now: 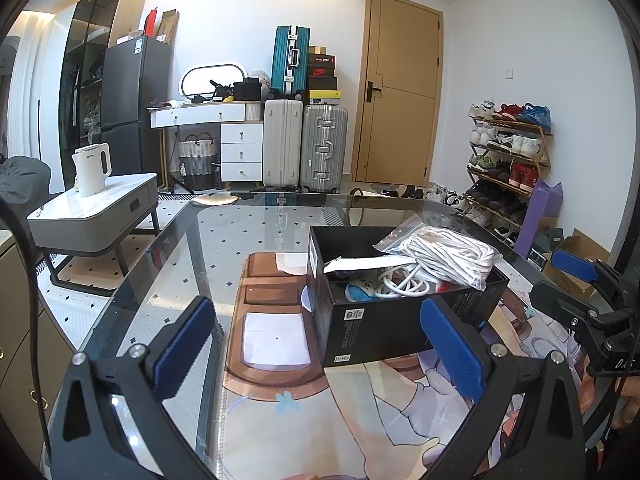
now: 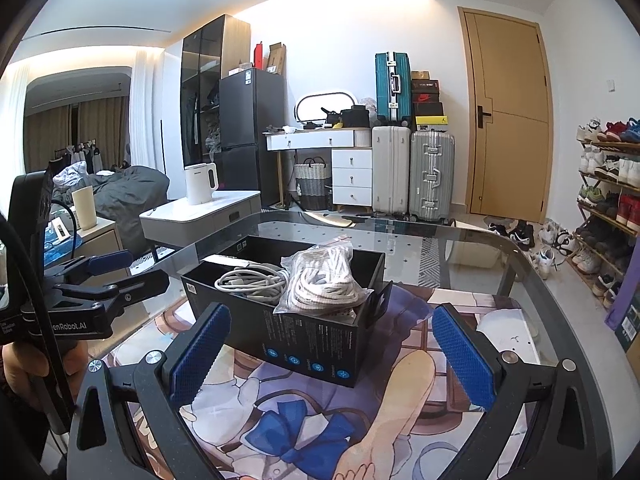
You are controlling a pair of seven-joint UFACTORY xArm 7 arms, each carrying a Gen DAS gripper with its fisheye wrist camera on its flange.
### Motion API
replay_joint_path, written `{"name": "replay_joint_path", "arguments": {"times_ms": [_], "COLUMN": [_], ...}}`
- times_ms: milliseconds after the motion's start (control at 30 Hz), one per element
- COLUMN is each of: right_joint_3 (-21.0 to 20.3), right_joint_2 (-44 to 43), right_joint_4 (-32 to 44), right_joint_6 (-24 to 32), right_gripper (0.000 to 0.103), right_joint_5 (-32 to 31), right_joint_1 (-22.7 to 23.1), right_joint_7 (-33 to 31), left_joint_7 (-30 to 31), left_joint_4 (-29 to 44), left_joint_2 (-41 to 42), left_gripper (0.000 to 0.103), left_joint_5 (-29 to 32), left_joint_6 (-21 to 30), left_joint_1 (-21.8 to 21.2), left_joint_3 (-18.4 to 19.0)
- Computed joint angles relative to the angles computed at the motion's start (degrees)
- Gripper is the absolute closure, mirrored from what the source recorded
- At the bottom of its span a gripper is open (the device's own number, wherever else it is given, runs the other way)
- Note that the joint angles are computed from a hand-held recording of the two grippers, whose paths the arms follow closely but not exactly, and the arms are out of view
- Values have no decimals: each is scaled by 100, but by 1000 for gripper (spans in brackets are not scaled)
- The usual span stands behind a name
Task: Organize soft objects
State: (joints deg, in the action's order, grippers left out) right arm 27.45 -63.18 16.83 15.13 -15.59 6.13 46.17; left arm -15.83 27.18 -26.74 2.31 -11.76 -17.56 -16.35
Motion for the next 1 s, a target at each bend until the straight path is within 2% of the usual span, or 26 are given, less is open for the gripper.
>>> {"name": "replay_joint_path", "arguments": {"times_ms": [1000], "right_joint_3": [-3], "right_joint_2": [-38], "right_joint_4": [3], "right_joint_6": [64], "right_gripper": [1], "right_joint_5": [-25], "right_joint_1": [28], "right_joint_7": [30], "left_joint_7": [-1], "left_joint_4": [26], "left_joint_2": [15], "left_gripper": [0], "left_joint_5": [21], "left_joint_6": [-20], "left_joint_1": [44], "left_joint_3": [-33]}}
